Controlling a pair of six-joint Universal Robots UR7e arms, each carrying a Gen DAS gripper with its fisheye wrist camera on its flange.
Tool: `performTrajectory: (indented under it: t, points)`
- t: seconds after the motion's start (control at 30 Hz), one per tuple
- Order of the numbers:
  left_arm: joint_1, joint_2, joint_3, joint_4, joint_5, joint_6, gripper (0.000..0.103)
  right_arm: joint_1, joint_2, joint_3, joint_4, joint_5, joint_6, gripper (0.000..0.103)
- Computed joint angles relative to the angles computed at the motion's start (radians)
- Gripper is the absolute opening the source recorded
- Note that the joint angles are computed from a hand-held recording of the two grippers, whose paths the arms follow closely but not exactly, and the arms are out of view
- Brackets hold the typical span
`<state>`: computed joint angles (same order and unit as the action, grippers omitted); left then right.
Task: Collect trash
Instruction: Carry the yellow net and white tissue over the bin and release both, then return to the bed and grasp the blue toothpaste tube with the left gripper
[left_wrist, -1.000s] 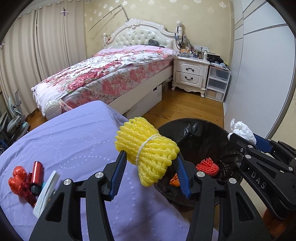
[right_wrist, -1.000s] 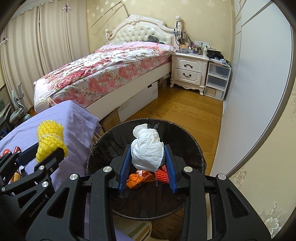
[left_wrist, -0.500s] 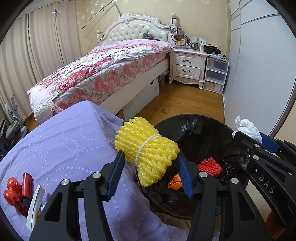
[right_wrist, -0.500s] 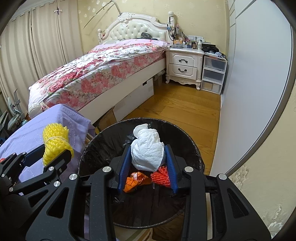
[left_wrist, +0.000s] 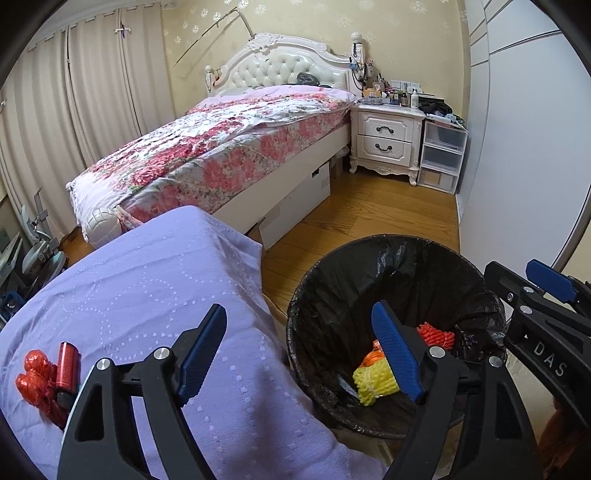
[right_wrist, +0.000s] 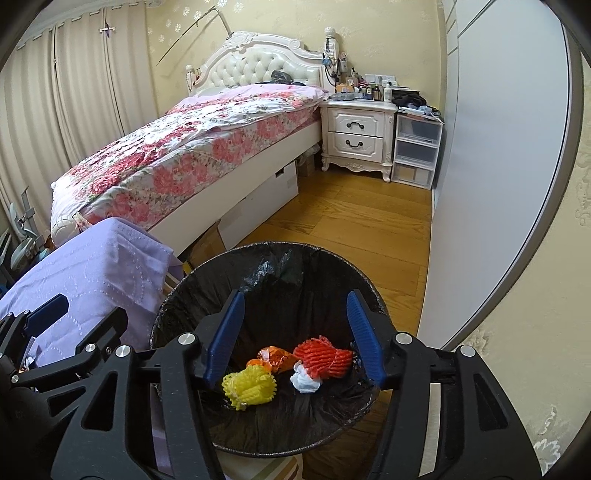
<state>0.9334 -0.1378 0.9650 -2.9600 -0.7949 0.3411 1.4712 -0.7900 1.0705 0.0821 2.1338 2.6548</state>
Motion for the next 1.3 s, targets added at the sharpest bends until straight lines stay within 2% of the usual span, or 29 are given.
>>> performTrajectory:
  t: [0.53,1.3]
  points:
    - [-0.013,-0.117,0.207,-0.123,0.01,-0.007,0.078,0.02,-0.037,0.105,-0.028,0.007,-0.016,0.064]
    - [-0.019,-0.325,0.592,-0.296,0.106,-0.076,0.078,0.069,-0.104,0.315,-0.068,-0.035,-0.045,0.064]
